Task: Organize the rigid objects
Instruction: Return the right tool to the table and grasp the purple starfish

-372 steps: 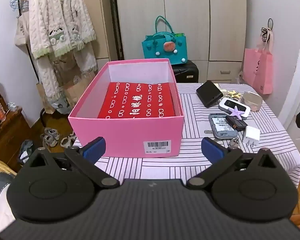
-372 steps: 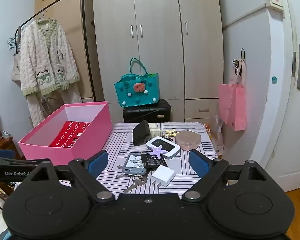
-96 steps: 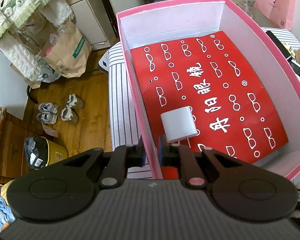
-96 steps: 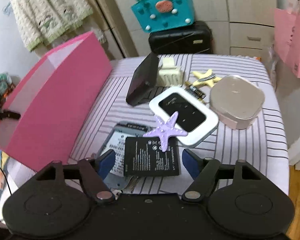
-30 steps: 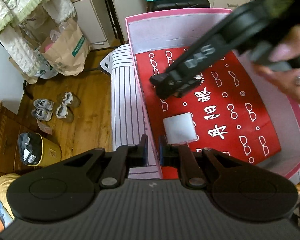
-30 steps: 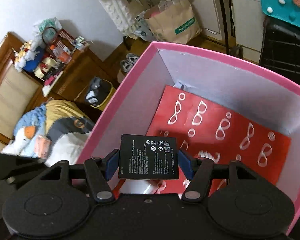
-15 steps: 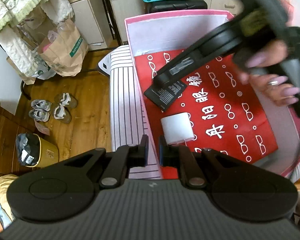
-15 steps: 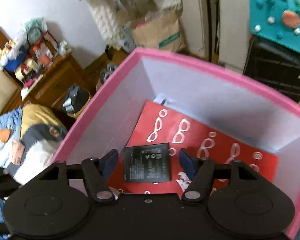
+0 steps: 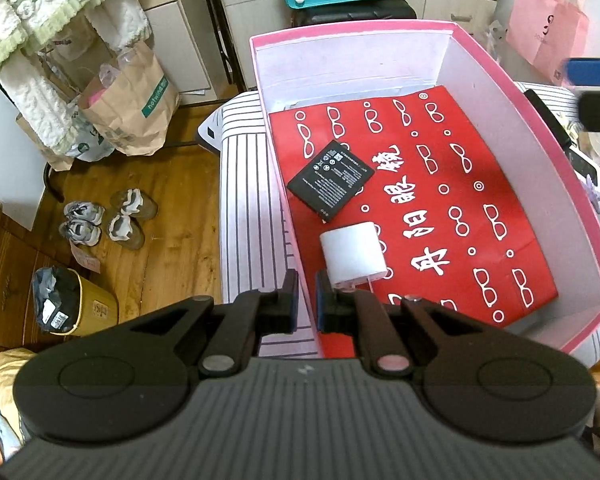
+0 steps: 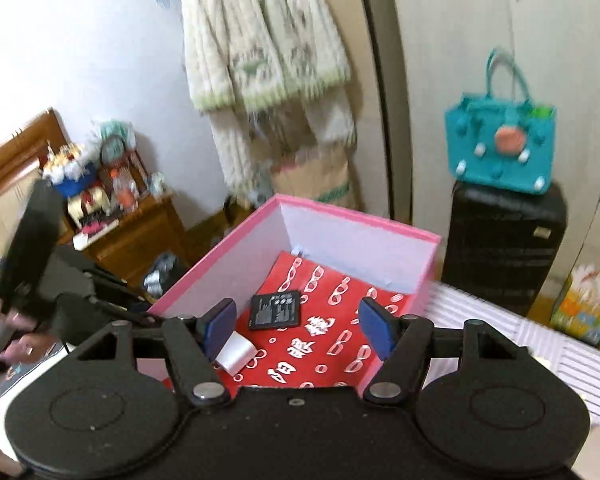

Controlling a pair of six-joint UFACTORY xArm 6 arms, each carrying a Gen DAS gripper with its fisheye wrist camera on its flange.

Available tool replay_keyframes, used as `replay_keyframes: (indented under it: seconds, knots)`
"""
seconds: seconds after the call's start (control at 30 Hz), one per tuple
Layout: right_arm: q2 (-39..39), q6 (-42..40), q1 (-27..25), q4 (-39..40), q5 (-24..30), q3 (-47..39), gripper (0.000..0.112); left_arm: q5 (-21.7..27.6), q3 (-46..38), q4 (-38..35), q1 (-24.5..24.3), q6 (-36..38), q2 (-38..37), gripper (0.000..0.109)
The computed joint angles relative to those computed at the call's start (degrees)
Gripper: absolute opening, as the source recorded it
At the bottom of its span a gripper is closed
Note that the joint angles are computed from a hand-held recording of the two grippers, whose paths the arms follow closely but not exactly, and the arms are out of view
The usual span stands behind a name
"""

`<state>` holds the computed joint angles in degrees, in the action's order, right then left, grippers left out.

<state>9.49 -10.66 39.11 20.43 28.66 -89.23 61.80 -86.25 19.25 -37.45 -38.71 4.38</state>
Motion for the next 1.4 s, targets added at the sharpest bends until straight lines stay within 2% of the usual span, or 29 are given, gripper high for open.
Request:
replay_keyframes:
  seconds: [0.1,0.23,0.37,0.4,0.57,0.77,0.8,0.87,1.1,1.3,1.4]
  knots:
    - [-6.79,1.43,-0.14,-1.00,-7.96,10.78,0.073,-0.05,0.16,0.48,-0.18,-0.03,-0.10,0.008]
    - [-12.58,7.78,-2.03,-5.76,-11.07,19.91,0.073,0.03,0.07,1.04,-0.45,-0.28,0.04,0.008]
    - [-15.94,10.80,-4.09,-5.12,-12.93,26.63,0.073,0.00,0.08,0.65,-0.33,0.01,-0.04,0.008]
    - [-16.83,12.92,-4.41,-6.88,-13.80,28.52,0.073,0.03,0.02,0.41,-0.26,0.13,-0.01,0.008]
    - [-19.90,31.74,-7.39,-26.68,-16.09,35.66,0.072,0.53,-0.44,-0.97,0.12,0.02,-0.03,0.008]
    - [-21.96,38.08,-8.83,-35.90,-14.39,39.63,0.071,1.29,-0.60,0.70,-0.63,-1.52,-0.54,0.008]
    - [-21.58,36.73,-8.64,-35.27,-12.03,38.85,0.066,1.71,-1.00,1.01,-0.87,-1.57,-0.38,0.008]
    - [-21.11,37.82,-8.61,-35.21,-7.59,37.57,0.063,2.28,-1.37,1.38,-1.14,-2.34,-0.30,0.008]
    - [-19.08,36.23,-9.59,-29.50,-8.27,37.63,0.060,3.00,-1.65,0.85,-1.17,-4.50,-0.41,0.007]
    - [-17.25,32.99,-9.90,-17.40,-10.95,38.08,0.060,3.89,-2.55,-0.39,-0.90,-4.57,0.21,0.007]
    - [-17.20,35.63,-10.29,-13.81,-12.81,38.71,0.051,4.10,-2.57,-0.49,-0.94,-4.73,0.20,0.007]
